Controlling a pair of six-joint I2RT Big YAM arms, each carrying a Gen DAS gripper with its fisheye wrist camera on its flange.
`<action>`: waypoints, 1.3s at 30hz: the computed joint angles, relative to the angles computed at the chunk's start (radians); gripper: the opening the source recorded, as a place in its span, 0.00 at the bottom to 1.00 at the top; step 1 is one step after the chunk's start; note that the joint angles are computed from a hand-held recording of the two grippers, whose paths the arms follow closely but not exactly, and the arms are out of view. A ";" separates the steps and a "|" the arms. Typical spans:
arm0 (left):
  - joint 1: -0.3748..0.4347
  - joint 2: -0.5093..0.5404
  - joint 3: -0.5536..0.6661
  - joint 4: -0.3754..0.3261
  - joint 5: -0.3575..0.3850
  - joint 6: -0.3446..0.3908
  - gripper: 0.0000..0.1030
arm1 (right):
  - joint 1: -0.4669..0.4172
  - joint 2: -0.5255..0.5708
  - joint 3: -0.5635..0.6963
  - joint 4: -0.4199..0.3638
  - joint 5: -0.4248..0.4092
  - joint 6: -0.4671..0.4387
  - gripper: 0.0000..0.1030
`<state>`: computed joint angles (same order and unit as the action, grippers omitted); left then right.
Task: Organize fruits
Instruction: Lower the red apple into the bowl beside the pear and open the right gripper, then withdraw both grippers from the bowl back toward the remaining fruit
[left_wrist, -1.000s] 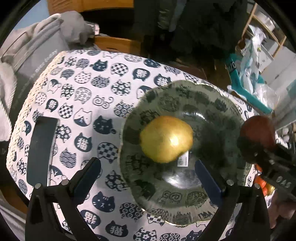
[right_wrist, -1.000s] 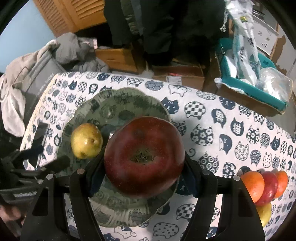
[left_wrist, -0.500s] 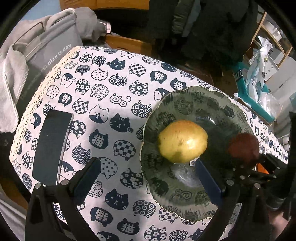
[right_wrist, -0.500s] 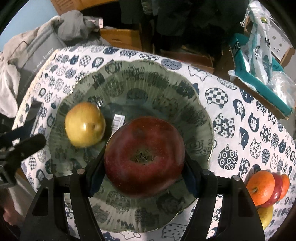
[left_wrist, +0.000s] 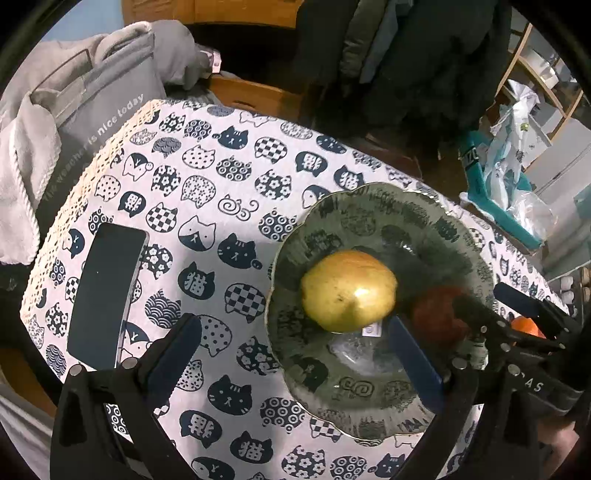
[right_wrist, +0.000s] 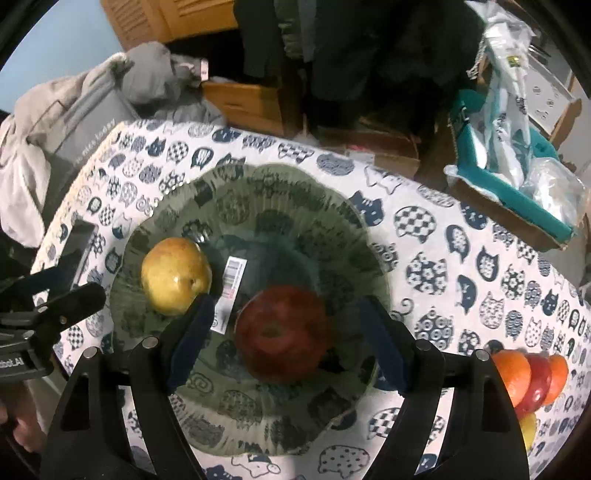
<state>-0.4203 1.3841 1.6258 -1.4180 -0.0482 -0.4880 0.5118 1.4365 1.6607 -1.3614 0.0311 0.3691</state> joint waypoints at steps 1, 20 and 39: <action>-0.004 -0.003 0.005 0.001 0.000 -0.001 0.99 | -0.001 -0.007 0.002 -0.001 0.008 0.000 0.79; -0.120 -0.022 0.134 0.020 -0.022 -0.006 0.99 | -0.043 -0.176 0.055 -0.053 0.138 0.011 0.79; -0.278 0.002 0.270 0.010 -0.082 0.004 0.99 | -0.119 -0.360 0.079 -0.126 0.219 -0.026 0.79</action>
<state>-0.6978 1.3858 1.8961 -1.4076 -0.1303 -0.4835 0.3933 1.0768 1.7401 -1.4874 0.2501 0.3428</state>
